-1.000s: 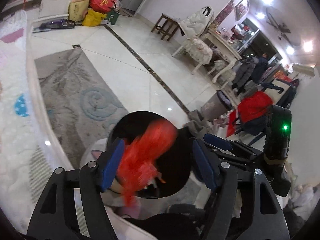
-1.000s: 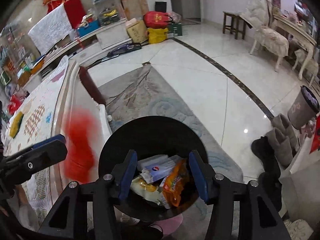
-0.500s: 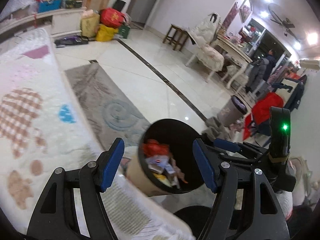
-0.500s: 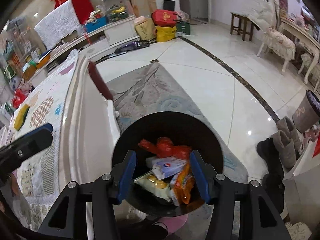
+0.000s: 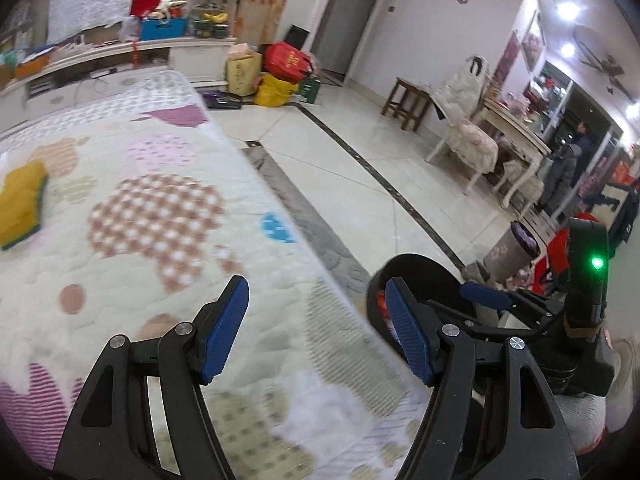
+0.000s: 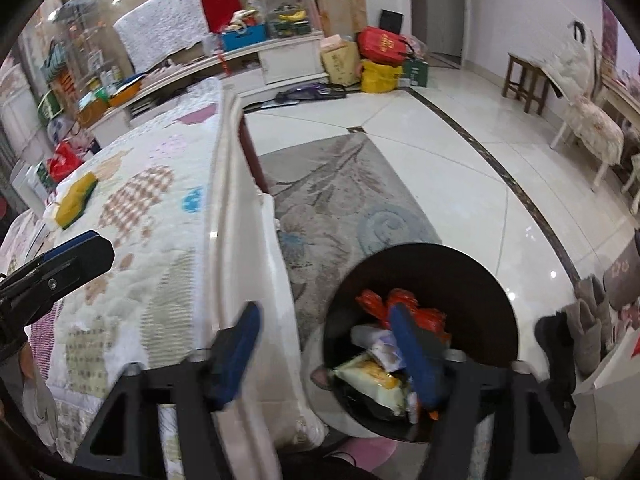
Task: Collect trash
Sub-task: 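Move both tools back over the quilt toward the remaining items, then grasp the white-blue medicine box with the left tool while the right tool grasps the yellow sponge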
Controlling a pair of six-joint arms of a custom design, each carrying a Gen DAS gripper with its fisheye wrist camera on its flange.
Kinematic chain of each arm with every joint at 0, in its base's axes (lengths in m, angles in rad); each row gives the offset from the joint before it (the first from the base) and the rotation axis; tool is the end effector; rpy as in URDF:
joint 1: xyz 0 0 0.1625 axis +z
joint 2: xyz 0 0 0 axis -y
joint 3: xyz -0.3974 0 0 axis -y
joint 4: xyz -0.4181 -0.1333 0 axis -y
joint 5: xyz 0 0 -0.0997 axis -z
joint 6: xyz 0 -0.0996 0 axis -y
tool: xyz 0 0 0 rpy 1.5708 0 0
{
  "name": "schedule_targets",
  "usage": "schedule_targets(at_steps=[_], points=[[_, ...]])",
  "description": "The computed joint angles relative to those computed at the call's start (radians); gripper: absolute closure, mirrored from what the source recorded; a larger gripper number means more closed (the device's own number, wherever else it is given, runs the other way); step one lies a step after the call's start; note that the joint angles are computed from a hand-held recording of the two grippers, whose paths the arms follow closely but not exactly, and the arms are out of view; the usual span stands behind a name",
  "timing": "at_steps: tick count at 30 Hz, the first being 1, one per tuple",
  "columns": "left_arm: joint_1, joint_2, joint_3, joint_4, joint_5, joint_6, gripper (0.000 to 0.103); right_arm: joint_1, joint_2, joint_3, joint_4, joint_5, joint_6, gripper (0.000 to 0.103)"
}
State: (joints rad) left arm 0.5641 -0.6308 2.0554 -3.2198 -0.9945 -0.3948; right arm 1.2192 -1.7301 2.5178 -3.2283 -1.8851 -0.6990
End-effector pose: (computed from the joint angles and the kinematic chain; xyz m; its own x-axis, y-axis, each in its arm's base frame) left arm -0.3202 -0.4246 -0.0760 -0.8253 0.3937 -0.4048 0.5487 0.7288 -0.4097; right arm -0.0307 -0.3814 0.2736 -0.7641 0.0309 0.6444 -0.3521 0.8170 -0.4567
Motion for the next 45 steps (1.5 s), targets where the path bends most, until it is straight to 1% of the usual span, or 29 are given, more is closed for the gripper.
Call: schedule_targets(at_steps=[3,5,14,21,25,29,32,34,37,40,43,45], points=[[-0.002,-0.033,0.039,-0.009,0.049,-0.005,0.033,0.047,0.047,-0.003,-0.037,-0.031,-0.010,0.030],[-0.002,-0.059,0.067,-0.007,0.084,-0.015,0.033,0.069,0.066,-0.004,-0.043,-0.037,-0.005,0.030],[0.019,-0.182,0.194,0.003,0.178,-0.077,0.033,0.190,0.186,-0.036,-0.080,-0.076,0.031,0.030],[0.028,-0.296,0.303,0.004,0.249,-0.122,0.033,0.281,0.311,-0.073,-0.106,-0.102,0.049,0.029],[0.049,-0.375,0.361,0.010,0.269,-0.139,0.033,0.316,0.373,-0.096,-0.108,-0.108,0.064,0.029],[0.091,-0.472,0.422,0.020,0.273,-0.151,0.033,0.347,0.440,-0.123,-0.105,-0.106,0.077,0.029],[0.125,-0.544,0.450,0.053,0.273,-0.156,0.033,0.366,0.472,-0.144,-0.091,-0.102,0.092,0.029],[0.150,-0.586,0.462,0.070,0.270,-0.150,0.033,0.381,0.499,-0.163,-0.081,-0.092,0.106,0.029],[0.190,-0.653,0.475,0.113,0.292,-0.139,0.033,0.404,0.540,-0.200,-0.053,-0.083,0.126,0.026],[0.236,-0.694,0.471,0.124,0.317,-0.100,0.033,0.432,0.591,-0.245,-0.035,-0.074,0.137,0.026],[0.284,-0.700,0.450,0.085,0.334,-0.001,0.033,0.457,0.648,-0.300,-0.013,-0.065,0.157,0.025],[0.326,-0.697,0.429,0.035,0.315,0.118,0.032,0.470,0.685,-0.343,0.019,-0.055,0.178,0.023]])
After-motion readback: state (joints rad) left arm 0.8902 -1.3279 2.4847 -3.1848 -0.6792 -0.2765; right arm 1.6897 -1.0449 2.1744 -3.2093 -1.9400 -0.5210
